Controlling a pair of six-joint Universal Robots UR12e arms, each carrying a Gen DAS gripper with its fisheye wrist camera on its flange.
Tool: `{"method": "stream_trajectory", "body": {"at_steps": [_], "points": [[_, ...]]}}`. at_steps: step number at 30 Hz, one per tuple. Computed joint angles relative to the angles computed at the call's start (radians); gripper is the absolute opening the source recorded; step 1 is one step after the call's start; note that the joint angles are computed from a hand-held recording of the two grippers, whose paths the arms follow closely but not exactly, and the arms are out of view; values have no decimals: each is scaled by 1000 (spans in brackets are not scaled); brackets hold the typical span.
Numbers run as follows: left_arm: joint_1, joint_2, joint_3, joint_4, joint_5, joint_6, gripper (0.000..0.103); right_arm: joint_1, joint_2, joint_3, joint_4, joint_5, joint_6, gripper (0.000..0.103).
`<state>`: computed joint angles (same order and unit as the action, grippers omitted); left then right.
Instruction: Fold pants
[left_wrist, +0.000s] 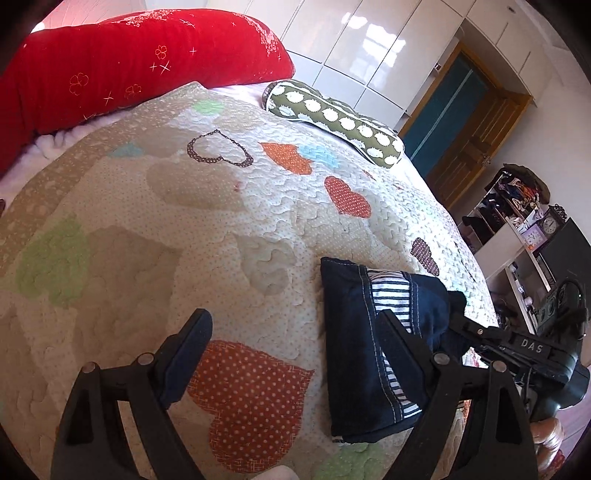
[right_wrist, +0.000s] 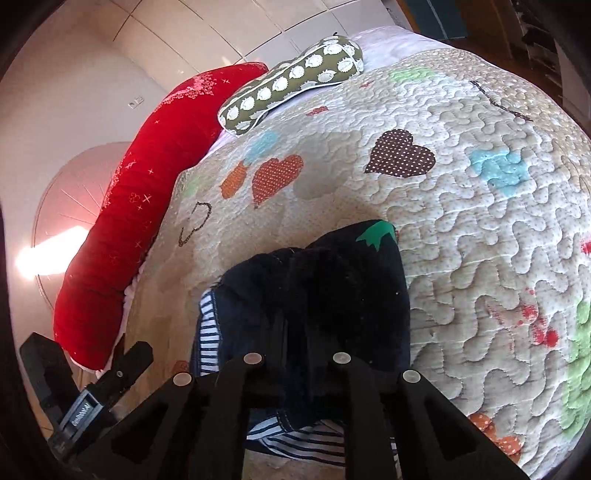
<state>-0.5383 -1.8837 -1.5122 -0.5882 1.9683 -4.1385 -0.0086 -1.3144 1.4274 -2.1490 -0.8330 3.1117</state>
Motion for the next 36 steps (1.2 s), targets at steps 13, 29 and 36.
{"method": "stream_trajectory", "body": {"at_steps": [13, 29, 36], "points": [[-23, -42, 56, -108, -9, 38, 89, 26, 21, -48, 19, -296, 4, 7], [-30, -42, 74, -188, -2, 18, 89, 74, 66, -155, 74, -69, -12, 15], [-25, -18, 46, -153, 30, -14, 89, 63, 132, -188, 227, -14, 78, 9]]}}
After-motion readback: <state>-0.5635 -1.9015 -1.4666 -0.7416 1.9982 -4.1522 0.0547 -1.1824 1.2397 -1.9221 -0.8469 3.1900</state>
